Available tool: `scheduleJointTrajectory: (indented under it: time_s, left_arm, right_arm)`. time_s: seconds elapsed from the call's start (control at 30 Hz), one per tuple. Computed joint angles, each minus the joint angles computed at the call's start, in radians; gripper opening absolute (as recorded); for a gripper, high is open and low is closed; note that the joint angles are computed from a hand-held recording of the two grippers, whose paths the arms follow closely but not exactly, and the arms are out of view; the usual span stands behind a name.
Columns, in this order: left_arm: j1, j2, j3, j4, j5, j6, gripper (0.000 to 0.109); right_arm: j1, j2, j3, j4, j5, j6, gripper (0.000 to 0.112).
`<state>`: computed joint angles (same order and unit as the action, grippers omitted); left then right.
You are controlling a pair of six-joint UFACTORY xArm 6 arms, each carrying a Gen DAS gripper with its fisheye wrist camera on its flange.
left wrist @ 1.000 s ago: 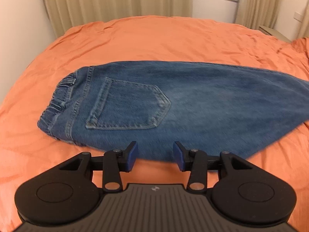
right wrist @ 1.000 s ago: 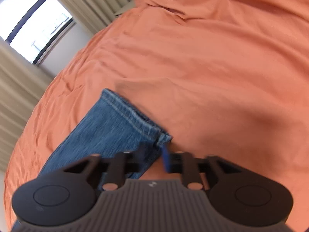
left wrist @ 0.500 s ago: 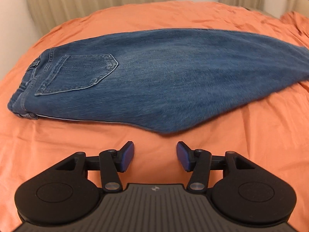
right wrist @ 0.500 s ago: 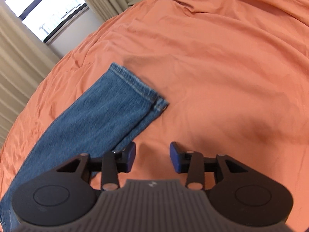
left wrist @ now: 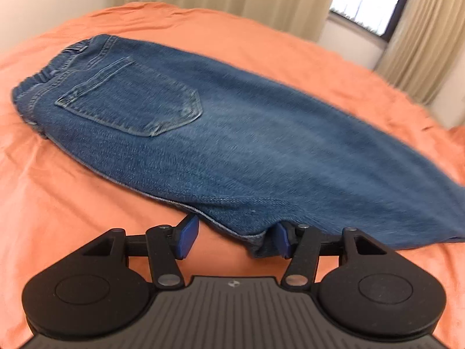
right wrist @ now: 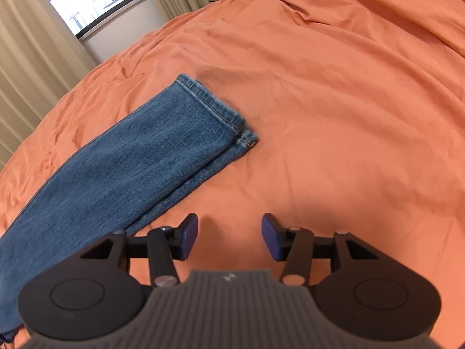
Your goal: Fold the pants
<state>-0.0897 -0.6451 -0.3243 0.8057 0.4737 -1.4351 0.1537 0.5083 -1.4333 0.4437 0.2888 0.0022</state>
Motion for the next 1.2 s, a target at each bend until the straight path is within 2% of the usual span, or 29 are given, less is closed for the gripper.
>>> scheduleJointTrajectory:
  time_s: [0.13,0.17,0.2,0.23,0.27,0.4,0.5,0.53,0.57,0.67,0.77,0.87,0.93,1.0,1.07,1.13,1.2]
  left_arm:
    - [-0.153,0.137,-0.109,0.110,0.229,-0.148,0.066]
    - [-0.173,0.154,-0.129,0.110,0.267,-0.147,0.060]
    - [-0.171,0.152,-0.133,0.097,0.266,-0.144,0.049]
    - [-0.156,0.132,-0.125,0.066,0.244,-0.134,0.024]
    - [-0.131,0.102,-0.108,0.019,0.203,-0.101,0.015]
    - [-0.116,0.019,-0.099,-0.161,0.229,0.080,0.010]
    - [-0.090,0.009,-0.063,-0.289,0.203,0.196,0.009]
    - [-0.083,0.017,-0.051,-0.324,0.195,0.221,0.007]
    - [-0.090,0.033,-0.052,-0.327,0.222,0.214,0.000]
    - [-0.096,-0.008,-0.009,-0.306,0.231,0.199,0.000]
    - [-0.095,-0.045,0.001,-0.330,0.240,0.259,0.000]
    - [-0.089,-0.112,0.025,-0.376,0.219,0.317,0.000]
    - [-0.079,-0.202,0.082,-0.391,0.142,0.317,0.002]
    - [-0.044,-0.314,0.157,-0.430,0.049,0.289,0.012]
    - [-0.004,-0.414,0.228,-0.508,-0.026,0.269,0.032]
    - [0.041,-0.458,0.279,-0.579,-0.110,0.250,0.042]
    - [0.077,-0.429,0.300,-0.659,-0.199,0.266,0.045]
  right_arm:
    - [0.011,0.007,0.000,0.013,-0.024,0.050,0.052]
    - [0.013,0.006,-0.002,-0.011,-0.021,0.076,0.052]
    - [0.013,0.005,-0.003,-0.034,-0.016,0.095,0.052]
    - [0.013,0.002,-0.004,-0.060,-0.011,0.113,0.052]
    - [0.013,-0.001,-0.003,-0.086,-0.006,0.133,0.052]
    - [0.008,-0.012,0.007,-0.168,-0.007,0.210,0.052]
    - [0.005,-0.014,0.013,-0.178,-0.016,0.240,0.052]
    - [0.004,-0.016,0.015,-0.183,-0.018,0.255,0.052]
    - [0.004,-0.018,0.020,-0.185,-0.021,0.264,0.052]
    - [0.006,-0.031,0.031,-0.181,-0.013,0.258,0.052]
    - [0.008,-0.047,0.048,-0.177,-0.014,0.233,0.052]
    - [0.010,-0.070,0.076,-0.089,-0.025,0.172,0.052]
    - [0.012,-0.085,0.091,-0.029,-0.027,0.119,0.053]
    - [0.014,-0.106,0.112,0.043,-0.027,0.054,0.059]
    - [0.016,-0.125,0.131,0.109,-0.026,0.008,0.060]
    - [0.015,-0.136,0.138,0.167,-0.016,-0.030,0.063]
    - [0.016,-0.140,0.141,0.214,-0.020,-0.055,0.065]
